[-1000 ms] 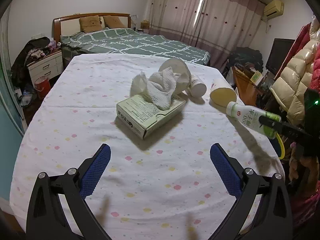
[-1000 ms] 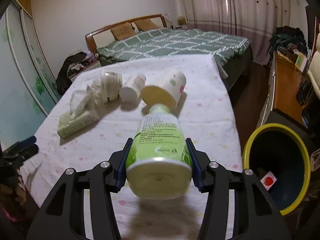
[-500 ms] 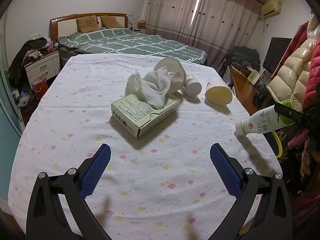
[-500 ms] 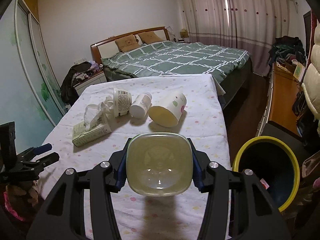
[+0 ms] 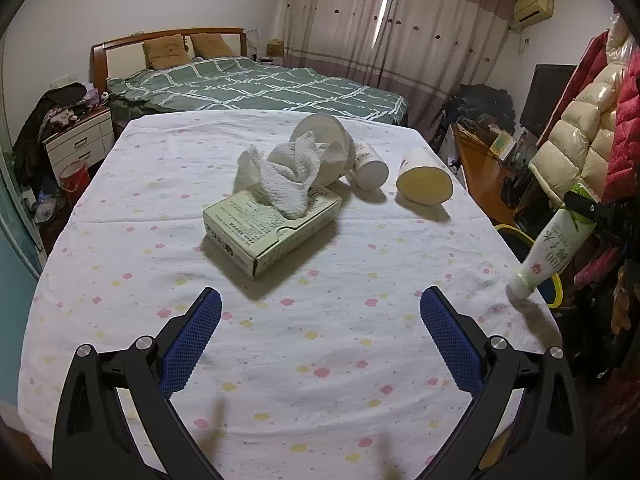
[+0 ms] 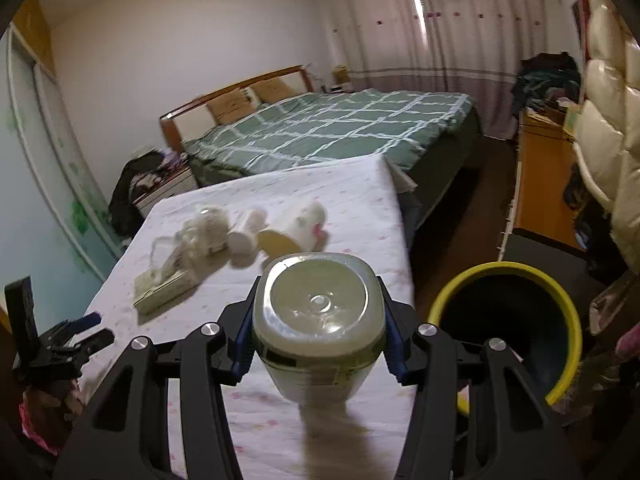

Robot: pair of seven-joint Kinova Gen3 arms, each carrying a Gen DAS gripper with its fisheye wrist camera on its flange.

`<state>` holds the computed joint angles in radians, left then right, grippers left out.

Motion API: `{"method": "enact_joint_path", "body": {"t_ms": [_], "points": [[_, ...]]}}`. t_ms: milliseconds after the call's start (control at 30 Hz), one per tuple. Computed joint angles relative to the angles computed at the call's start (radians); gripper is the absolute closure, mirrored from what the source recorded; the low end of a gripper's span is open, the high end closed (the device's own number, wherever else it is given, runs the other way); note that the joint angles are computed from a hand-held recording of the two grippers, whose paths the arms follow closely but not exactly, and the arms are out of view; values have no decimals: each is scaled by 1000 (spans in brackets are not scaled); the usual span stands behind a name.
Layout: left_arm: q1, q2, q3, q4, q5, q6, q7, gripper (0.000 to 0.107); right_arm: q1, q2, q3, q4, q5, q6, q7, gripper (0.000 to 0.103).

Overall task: Collect trash
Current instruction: 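Carry the bottle over the bin and open the right gripper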

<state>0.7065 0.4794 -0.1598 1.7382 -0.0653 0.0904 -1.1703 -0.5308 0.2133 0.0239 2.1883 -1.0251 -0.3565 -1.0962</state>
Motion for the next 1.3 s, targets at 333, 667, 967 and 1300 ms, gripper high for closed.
{"method": "enact_joint_path", "body": {"t_ms": [333,667,967,1300], "points": [[-5,28,16,-51,-22,51,12,9,75,-9,-4,53,-165,-168,43,54],[-55,71,78,-118,-50,113,17,9,188,190,42,-8,-164,-59,6,53],[-228,115,241,-175,-32,138,-108,9,105,239,136,-5,-159,-55,-50,46],[-403,196,385,-312,25,226,-432,9,88,231,135,0,-130,-45,-79,44]]}}
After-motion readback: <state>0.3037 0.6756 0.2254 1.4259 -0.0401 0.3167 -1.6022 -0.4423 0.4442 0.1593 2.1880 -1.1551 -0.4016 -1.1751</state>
